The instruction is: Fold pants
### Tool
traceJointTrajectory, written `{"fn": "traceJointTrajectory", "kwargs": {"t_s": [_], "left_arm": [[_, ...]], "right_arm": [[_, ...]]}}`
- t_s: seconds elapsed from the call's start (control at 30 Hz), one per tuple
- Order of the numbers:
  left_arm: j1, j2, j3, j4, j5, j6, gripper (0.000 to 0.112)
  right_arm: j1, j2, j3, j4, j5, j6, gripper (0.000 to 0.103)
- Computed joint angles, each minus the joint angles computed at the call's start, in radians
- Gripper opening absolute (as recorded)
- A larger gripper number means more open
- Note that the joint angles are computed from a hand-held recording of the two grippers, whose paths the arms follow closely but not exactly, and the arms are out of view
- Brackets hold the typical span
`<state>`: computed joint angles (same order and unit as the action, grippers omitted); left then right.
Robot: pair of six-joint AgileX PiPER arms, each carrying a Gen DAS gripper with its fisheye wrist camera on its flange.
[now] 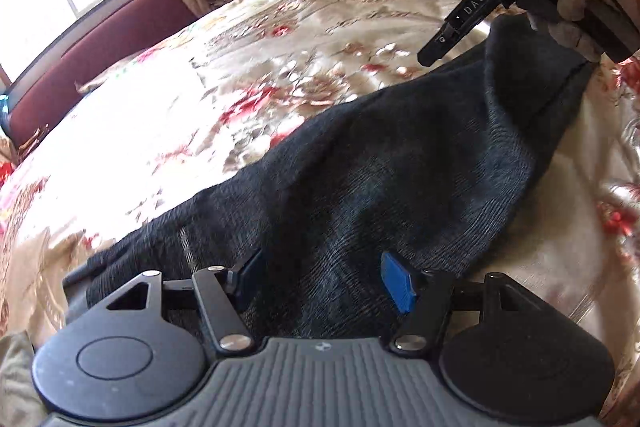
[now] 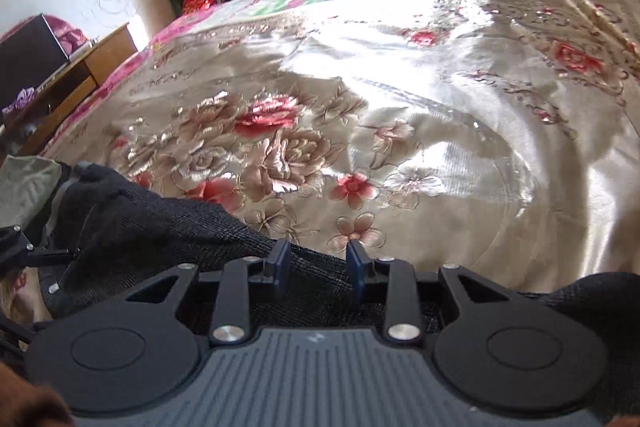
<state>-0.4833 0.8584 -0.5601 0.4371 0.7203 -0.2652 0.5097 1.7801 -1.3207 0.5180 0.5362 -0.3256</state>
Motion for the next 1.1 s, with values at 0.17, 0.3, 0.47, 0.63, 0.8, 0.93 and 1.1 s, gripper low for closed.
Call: {"fn": "traceJointTrajectory", "kwargs": {"t_s": [0.17,0.3,0.47,0.63,0.8,0.93,1.1], "left_arm": [[0.055,-0.014,0.067,-0.012,-0.091,0.009,0.079],[0.046,0.009,0.067,0.026,-0.142,-0.017,0.079],[0.06,0.055,0.029,-0.054,-0.179,0.08,0.079],[0.0,0.074,0.018,-0.111,-0.23,0.118,0.079],[-0.13,0.126,0.034,0.058,-0.265,-0.083,0.079],[-0.187,0.119,0.043,0.124,-0.26,-0.149,0.079],[-0.204,0.125,0.041,0.144,-0.262,-0.199,0.079]], "right_arm": [[-0.029,0.044,-0.051,0.017,0.199,-0.117,0.033],[-0.037,0.052,-0.125,-0.051,0.293,-0.141,0.034],[-0.039,0.216,-0.367,-0.092,0.46,-0.162,0.04],[-0.016,0.292,-0.5,-0.153,0.581,-0.254,0.044],[0.035,0.271,-0.474,-0.22,0.534,-0.2,0.033],[0.074,0.224,-0.458,-0.279,0.506,-0.083,0.008],[0.093,0.156,-0.446,-0.314,0.407,-0.013,0.008]]}}
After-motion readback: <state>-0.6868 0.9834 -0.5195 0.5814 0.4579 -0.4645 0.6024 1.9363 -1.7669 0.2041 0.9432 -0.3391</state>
